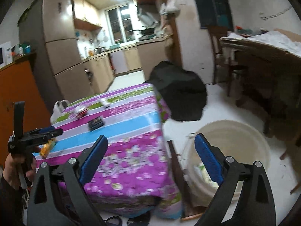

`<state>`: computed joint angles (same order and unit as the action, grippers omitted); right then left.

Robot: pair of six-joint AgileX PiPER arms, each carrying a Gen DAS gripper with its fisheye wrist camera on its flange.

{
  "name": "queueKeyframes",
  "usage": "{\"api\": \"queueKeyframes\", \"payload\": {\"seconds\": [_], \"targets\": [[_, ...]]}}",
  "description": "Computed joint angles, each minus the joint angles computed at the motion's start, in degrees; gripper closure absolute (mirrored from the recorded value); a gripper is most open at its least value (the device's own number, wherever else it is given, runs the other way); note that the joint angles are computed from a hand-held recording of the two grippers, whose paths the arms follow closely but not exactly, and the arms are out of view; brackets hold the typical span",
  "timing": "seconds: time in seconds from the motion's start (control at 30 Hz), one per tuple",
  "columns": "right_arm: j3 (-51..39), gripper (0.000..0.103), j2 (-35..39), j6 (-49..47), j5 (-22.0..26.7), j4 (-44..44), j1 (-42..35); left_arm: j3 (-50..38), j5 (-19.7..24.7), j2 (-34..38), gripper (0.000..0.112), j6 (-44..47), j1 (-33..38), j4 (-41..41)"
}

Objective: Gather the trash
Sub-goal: 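Move both tools back over the table, then grasp the gold snack bag with the left tool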

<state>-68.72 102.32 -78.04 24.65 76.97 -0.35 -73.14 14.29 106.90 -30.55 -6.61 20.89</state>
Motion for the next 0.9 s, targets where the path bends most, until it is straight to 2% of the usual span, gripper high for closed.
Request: {"api": "queueKeyframes", "payload": {"seconds": [0.07,0.13,0.23,0.33,0.4,0.47,0.57,0.63,0.67,0.73,0.83,0.9], "targets": [[-1.0,0.013,1.1,1.6,0.6,-1.1,1.8,5.1,-1.2,-3.3,0.037,-1.8,5.0,2.7],[-0.9,0.013,1.5,2.2,0.1,-1.2,4.0,8.0,-2.1,-5.0,0.034,2.0,9.3,-0.3],[-1.3,0.013,2.3,4.5,-0.4,-3.2,7.0,11.2,-3.0,-6.4,0.032,14.1,15.9,-11.2],[-1.1,0.013,2.7,6.0,-0.8,-4.6,9.1,13.3,-3.2,-6.7,0.03,22.6,17.7,-16.7],[-2.3,0.013,3.6,9.5,-0.4,-8.5,10.7,13.5,-2.6,-5.6,0.03,29.4,18.7,-21.5],[-2.4,0.013,3.9,10.9,-0.4,-10.4,11.8,13.2,-2.9,-4.3,0.03,27.2,18.6,-19.7],[-4.6,0.013,5.8,13.6,0.5,-13.7,13.3,12.1,-3.1,-1.9,0.03,29.7,18.8,-23.6],[-6.5,0.013,7.1,15.4,1.2,-15.6,14.1,12.1,-3.8,-1.0,0.031,28.4,18.8,-22.2],[-7.8,0.013,7.9,16.8,1.9,-16.9,14.4,11.6,-3.8,-0.2,0.032,30.2,18.9,-24.1],[-11.6,0.013,10.2,20.1,3.4,-20.5,15.4,11.1,-3.2,0.8,0.054,37.2,19.3,-31.1],[-18.9,0.013,14.4,25.9,6.4,-26.2,16.7,11.8,-4.4,1.0,0.058,38.9,19.2,-32.6],[-25.5,0.013,18.3,30.5,8.9,-30.4,17.7,12.3,-4.9,0.9,0.059,45.1,19.6,-39.0]]}}
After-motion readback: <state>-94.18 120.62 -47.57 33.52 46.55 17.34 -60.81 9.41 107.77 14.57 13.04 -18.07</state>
